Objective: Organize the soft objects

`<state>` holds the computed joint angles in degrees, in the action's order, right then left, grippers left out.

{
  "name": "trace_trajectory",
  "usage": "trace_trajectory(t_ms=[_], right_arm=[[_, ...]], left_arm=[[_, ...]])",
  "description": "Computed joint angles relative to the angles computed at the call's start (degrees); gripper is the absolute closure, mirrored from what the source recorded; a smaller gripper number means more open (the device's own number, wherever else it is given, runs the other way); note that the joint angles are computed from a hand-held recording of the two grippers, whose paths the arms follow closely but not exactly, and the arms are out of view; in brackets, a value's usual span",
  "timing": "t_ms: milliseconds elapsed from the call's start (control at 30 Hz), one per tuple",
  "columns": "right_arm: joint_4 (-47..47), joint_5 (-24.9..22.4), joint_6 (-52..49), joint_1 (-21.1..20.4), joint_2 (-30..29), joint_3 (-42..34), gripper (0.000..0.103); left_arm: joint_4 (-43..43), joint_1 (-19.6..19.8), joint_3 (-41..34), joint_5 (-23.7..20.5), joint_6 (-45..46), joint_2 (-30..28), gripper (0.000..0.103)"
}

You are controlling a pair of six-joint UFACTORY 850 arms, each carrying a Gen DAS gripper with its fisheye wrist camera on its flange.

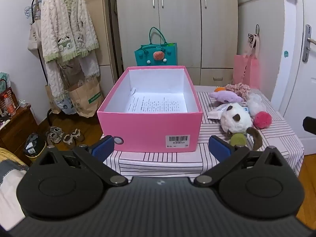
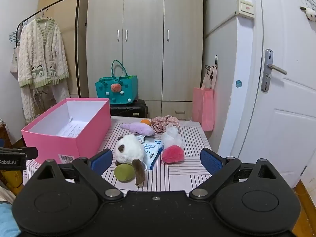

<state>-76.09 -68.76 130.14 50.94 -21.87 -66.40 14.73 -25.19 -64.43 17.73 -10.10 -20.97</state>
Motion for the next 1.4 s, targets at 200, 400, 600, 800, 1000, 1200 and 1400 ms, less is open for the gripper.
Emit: trace_trajectory(t_ms=[200,400,600,800,1000,1200,1400], right_arm=[[1.66,0.51,-0.84,0.3,0.19,-0.1,0.005],[1.62,3.88,0.62,-0.98,1.15,2.17,0.005],[2.33,4.77,0.36,-1.42,1.49,2.56,0.005],[2.63,4.8,0.95,-1.39,2.02,3.12,0.005],[2.36,5.12,0.42,-1.13,1.93,3.01,0.005],[2.6,5.14,-0.7,-1.23,0.91,2.12,0.005],[2.62,5.66,-1.76,-1.13,0.15,1.42,0.005]], left_arm=[[1.62,-0.3,-1.23,-3.17,0.48,-0.84,0.0],[3.28,-0.25,-0.89,-2.68,-0.87,-1.28,0.0],[15.45,0.4,-1.07,-2.16,-12.96,-1.51,0.0],[13.34,0.25,-0.66,-1.73,-10.91,-1.11,0.0],[1.4,-0.5,0.65,-1.09,1.54,-0.14,0.0],[3.72,-0.29,0.61,-1.05,-1.62,-0.21,0.0],[6.81,0.07,0.34,-1.14,-4.79,-0.58,0.0]])
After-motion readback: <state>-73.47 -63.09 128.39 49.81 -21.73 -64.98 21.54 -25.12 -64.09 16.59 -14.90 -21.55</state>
